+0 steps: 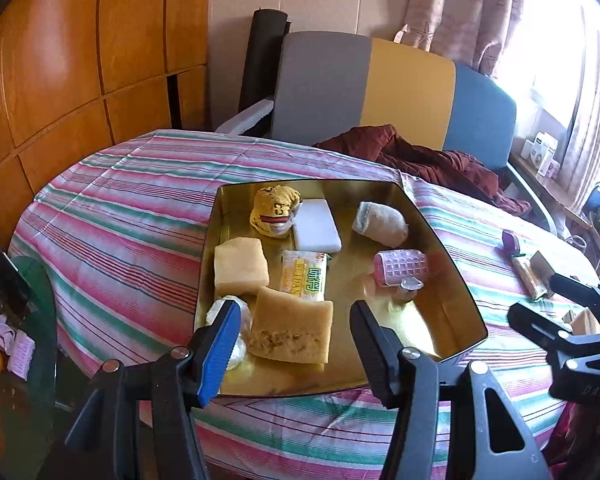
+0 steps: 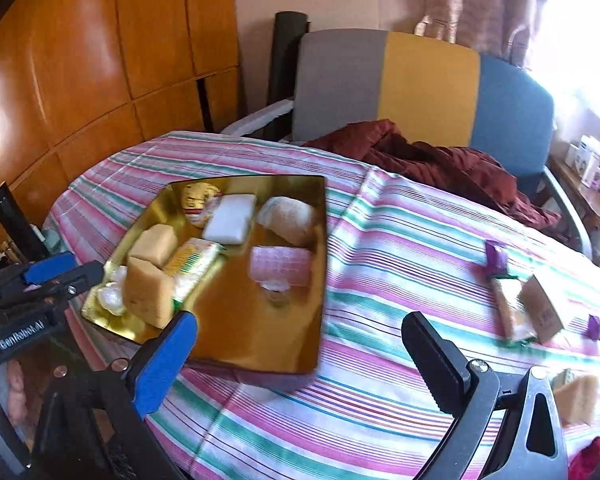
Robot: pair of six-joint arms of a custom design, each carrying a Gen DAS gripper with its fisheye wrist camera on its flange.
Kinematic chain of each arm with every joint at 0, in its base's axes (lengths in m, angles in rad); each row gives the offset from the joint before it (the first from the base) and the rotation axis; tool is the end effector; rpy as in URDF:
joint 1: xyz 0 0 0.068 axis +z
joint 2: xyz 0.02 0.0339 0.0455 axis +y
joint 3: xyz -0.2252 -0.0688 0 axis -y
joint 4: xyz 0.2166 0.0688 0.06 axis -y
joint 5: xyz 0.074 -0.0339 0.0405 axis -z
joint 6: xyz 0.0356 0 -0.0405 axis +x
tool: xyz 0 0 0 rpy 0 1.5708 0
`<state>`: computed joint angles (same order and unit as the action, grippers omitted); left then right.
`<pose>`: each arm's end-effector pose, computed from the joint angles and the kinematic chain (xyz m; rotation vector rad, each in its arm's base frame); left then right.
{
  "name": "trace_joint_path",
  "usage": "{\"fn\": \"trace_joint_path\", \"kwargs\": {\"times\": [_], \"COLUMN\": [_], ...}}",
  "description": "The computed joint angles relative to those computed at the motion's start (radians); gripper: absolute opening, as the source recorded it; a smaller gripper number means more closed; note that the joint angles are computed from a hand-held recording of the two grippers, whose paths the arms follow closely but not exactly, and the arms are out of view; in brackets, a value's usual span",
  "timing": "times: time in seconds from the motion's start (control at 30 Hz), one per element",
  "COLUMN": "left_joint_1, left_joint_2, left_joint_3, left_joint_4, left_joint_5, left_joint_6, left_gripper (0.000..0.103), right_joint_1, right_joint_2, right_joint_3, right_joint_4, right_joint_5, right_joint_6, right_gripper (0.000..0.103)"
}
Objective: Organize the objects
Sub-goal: 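Move both tools back toward the remaining packets and boxes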
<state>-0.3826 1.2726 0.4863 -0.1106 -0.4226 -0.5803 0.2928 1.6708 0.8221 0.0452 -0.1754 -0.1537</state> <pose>0.2056 -0.0670 0.1347 -0.4091 2.3294 0.0658 0.2915 0.0944 0.1362 -0.6078 2.2966 0.2748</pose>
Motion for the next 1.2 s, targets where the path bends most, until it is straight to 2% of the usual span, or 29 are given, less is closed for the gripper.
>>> {"fn": "trace_joint_path", "kwargs": {"times": [0.23,0.43,0.53,0.6,0.7,0.83,0.93,1.0,1.2], "left_joint_1": [0.004,-0.044,-0.081,-0.107,-0.145,-0.196,-0.224,-0.237,-0.264], "left_joint_2": [0.028,0.037,0.092,0.142,0.221,0.370,0.494,0.598,0.966], "left_joint_3": [0.017,0.027,0.081,0.130,0.216,0.392,0.541,0.664,1.140], "left_joint_4": [0.012,0.064,0.072,0.072,0.054,0.006,-0.031,-0.072,-0.255], "left_joint_5": [0.074,0.133,0.137,0.146,0.149,0.163,0.200,0.228,0.327], "left_joint_6": [0.002,0.036,0.066,0.085,0.106,0.134,0.151,0.151,0.155], "left_gripper": [0.057,0.057,0.057,0.057,0.057,0.057,0.057,0.057,0.057], "right_joint_1": [-0.171,-0.357,-0.477,-0.564,-0.655,-0.734,-0.792,-0.815,-0.864], "right_joint_2": [0.000,0.060,0.100,0.146,0.229,0.389,0.534,0.628,0.662], "right_joint_3": [-0.017,0.035,0.105,0.193,0.341,0.536,0.663,0.809,0.874], "right_joint_4": [-0.013,-0.041,-0.072,-0.120,-0.166,-0.151,-0.131,-0.276,-0.332], "right_joint_5": [-0.014,-0.032,-0.065,-0.109,-0.108,-0.082,-0.106,-0.122,-0.238], "right_joint_6": [-0.041,-0.070,-0.061,-0.038,0.007,0.063,0.147,0.194,0.235], "right_gripper": [0.103,0.103,0.103,0.103,0.103,0.103,0.103,0.103,0.103]}}
